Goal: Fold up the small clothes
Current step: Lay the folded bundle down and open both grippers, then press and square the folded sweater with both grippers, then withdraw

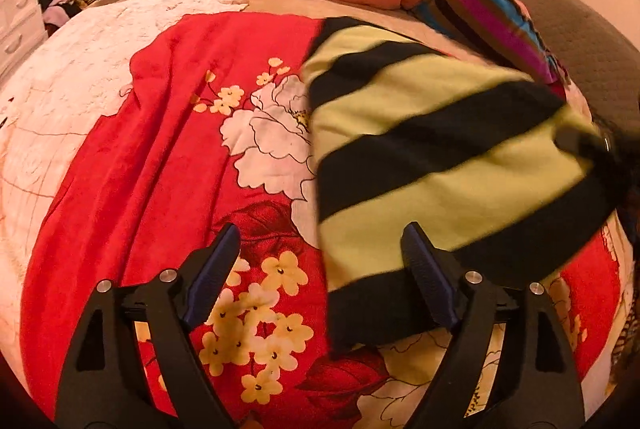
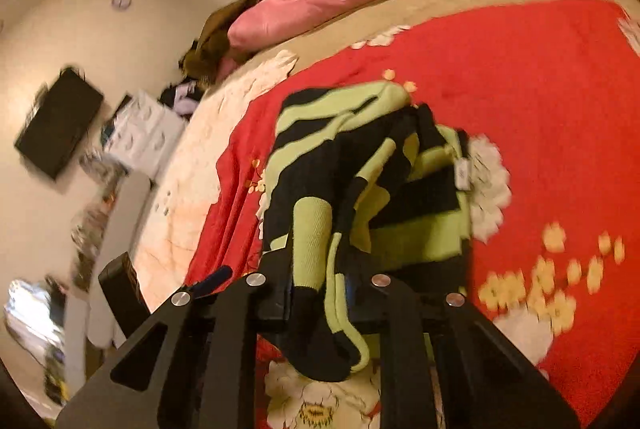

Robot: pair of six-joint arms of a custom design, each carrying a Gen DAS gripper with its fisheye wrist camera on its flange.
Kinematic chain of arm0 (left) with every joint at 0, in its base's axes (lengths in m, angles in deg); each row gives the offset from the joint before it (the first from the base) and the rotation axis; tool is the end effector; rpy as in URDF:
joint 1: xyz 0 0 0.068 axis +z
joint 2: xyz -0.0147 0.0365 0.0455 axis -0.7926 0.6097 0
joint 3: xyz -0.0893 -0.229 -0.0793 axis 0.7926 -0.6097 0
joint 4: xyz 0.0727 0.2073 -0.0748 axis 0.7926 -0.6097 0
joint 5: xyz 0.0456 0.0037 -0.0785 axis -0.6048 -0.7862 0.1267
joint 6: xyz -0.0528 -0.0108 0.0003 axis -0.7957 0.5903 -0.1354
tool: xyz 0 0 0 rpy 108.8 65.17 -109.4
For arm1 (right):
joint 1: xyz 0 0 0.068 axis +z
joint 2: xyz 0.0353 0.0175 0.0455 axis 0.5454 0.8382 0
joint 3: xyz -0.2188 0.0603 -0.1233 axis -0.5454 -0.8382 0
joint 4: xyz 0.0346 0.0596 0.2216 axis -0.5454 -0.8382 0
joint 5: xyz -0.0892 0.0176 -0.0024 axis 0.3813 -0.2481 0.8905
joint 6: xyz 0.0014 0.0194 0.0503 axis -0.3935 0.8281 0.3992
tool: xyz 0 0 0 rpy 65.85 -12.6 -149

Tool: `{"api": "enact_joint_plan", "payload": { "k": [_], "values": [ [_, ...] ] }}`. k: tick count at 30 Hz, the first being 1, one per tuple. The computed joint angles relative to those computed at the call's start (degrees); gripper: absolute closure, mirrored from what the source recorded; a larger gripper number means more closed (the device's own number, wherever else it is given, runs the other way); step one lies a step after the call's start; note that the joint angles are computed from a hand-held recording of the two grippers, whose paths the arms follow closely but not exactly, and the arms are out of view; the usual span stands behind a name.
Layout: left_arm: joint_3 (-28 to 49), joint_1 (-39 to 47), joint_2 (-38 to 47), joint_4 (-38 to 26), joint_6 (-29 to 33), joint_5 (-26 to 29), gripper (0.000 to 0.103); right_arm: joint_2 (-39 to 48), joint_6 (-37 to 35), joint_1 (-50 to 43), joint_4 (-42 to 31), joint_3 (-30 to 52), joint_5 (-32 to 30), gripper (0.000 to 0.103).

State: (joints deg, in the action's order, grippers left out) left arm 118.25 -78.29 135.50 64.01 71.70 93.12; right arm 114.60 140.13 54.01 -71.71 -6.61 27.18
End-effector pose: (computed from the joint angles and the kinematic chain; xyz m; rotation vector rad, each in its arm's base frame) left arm 0.3381 -0.1714 0.1181 0.5966 2.4099 -0.4454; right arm 0.2549 0.0986 0.1792 0.5810 2.2892 0.6653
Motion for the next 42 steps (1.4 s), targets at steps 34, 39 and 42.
{"api": "enact_joint_plan", "payload": {
  "k": [34, 39, 42],
  "values": [
    [-0.32, -4.36, 2.33, 1.16, 3.87, -1.77, 0.025, 20.67, -12.86, -10.24, -6.99, 18.02, 0.83, 0.087],
    [0.72, -4.15, 3.44, -0.2, 4.21, -1.47, 0.024, 25.54, -14.04, -7.85, -6.2, 17.9, 6.44, 0.084],
    [1.05, -3.92, 3.58, -0.7, 3.04, -0.91, 0.023, 24.89, -14.87, -7.52, -8.73, 18.93, 7.04, 0.08]
  ]
}}
